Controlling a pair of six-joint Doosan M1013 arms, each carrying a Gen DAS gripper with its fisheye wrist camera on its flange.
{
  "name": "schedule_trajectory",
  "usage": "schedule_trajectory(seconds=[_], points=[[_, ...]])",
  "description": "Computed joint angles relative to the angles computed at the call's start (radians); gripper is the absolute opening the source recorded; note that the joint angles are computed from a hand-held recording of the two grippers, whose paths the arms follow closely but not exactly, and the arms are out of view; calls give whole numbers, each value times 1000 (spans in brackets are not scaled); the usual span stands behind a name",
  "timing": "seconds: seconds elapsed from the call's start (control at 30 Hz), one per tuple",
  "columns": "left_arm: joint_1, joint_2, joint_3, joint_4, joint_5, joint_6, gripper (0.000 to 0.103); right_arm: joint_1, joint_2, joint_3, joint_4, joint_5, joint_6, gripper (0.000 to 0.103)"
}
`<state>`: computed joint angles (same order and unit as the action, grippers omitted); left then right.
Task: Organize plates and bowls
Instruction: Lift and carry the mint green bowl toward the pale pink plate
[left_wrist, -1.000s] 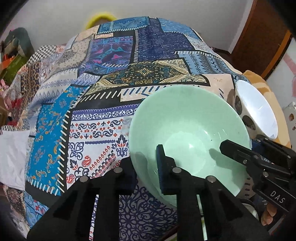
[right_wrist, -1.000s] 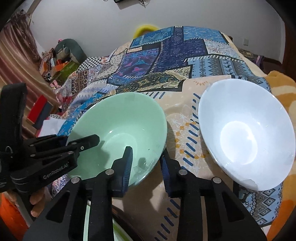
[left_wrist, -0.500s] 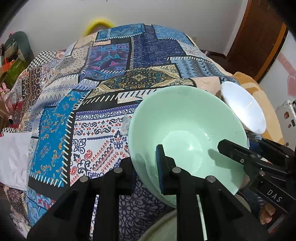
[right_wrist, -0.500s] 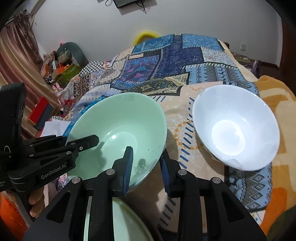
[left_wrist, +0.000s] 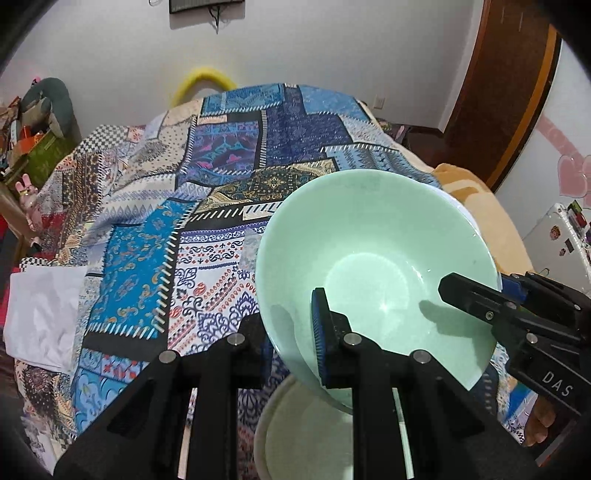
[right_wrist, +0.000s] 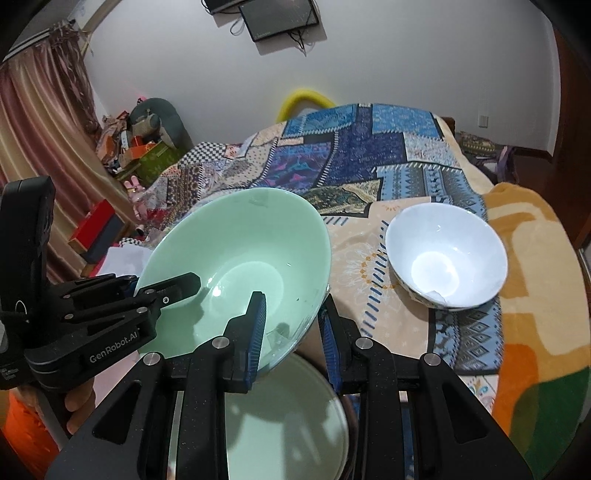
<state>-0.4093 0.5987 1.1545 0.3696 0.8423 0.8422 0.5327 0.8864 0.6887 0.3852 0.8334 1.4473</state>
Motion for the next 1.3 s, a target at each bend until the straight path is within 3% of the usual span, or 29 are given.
schedule_trajectory(seconds=[0.7,1.03,1.3], points=[[-57,-213,254,151,-58,-254,18,49,-151,234,82,-136,-143,26],[-67,-289,363,218,-48,-374,18,75,-161,267,141,-124,-207,26],[-47,-322,434,207,-56,-418,18,100,-124,223,136,-66,-207,26]])
